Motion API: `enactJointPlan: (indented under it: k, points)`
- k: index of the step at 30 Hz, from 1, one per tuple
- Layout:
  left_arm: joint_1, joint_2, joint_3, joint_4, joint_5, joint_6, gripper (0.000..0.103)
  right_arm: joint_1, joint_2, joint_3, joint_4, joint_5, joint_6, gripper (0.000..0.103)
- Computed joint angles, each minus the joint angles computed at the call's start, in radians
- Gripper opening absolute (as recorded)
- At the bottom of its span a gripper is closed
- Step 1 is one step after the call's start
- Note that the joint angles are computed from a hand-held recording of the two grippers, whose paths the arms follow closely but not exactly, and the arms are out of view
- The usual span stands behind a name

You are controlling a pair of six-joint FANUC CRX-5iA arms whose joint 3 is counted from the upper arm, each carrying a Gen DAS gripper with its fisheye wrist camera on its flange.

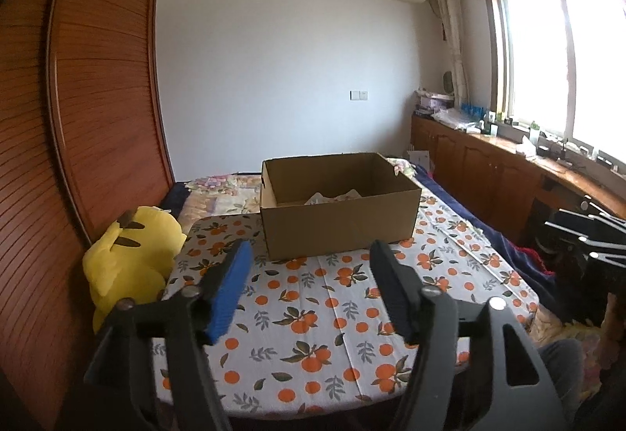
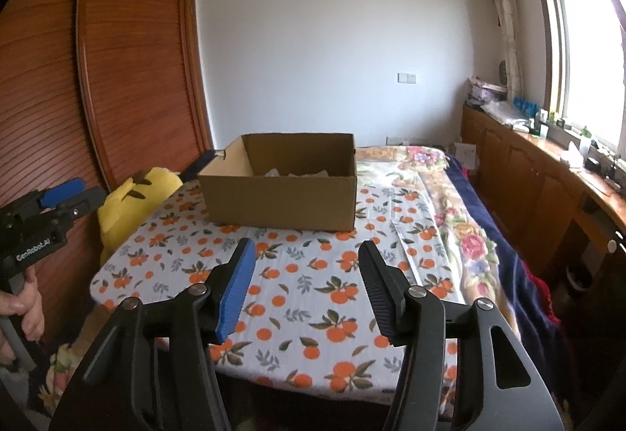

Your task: Organize snacks

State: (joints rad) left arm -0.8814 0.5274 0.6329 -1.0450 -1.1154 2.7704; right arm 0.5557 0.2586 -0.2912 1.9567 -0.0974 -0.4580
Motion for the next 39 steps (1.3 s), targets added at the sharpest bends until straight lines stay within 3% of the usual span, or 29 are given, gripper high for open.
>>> enactJointPlan:
  k: [7,10,14,16,18,21,28,33,39]
  points:
    - [-0.031,-0.013,-0.032,-0.023,-0.041,0.058,0.072,-0.009,-0.029,-0.039,0.097,-0.013,-0.085,0.072]
    - [-0.036,-0.008,-0.031,-0.018,-0.063,0.061,0.083,-0.015,-0.034,-0.048,0.165,-0.027,-0.158,0.083]
    - [-0.047,0.004,-0.025,-0.024,-0.091,0.054,0.089,-0.023,-0.037,-0.057,0.230,-0.050,-0.234,0.094]
    - [-0.049,0.003,-0.033,-0.025,-0.084,0.066,0.099,-0.032,-0.037,-0.057,0.261,-0.049,-0.273,0.103]
    - [-0.050,-0.001,-0.042,-0.024,-0.073,0.074,0.103,-0.048,-0.036,-0.052,0.314,-0.028,-0.327,0.103]
    - [-0.058,0.011,-0.031,-0.023,-0.090,0.070,0.103,-0.018,-0.030,-0.069,0.195,-0.071,-0.224,0.103]
    - [-0.064,0.019,-0.033,-0.013,-0.099,0.088,0.103,0.006,-0.024,-0.085,0.125,-0.102,-0.174,0.103]
    - [-0.041,0.005,-0.062,0.039,-0.051,0.093,0.103,0.006,-0.024,-0.087,0.159,-0.112,-0.209,0.103]
    - [-0.050,0.011,-0.058,0.020,-0.065,0.095,0.103,0.013,-0.025,-0.094,0.141,-0.118,-0.199,0.103]
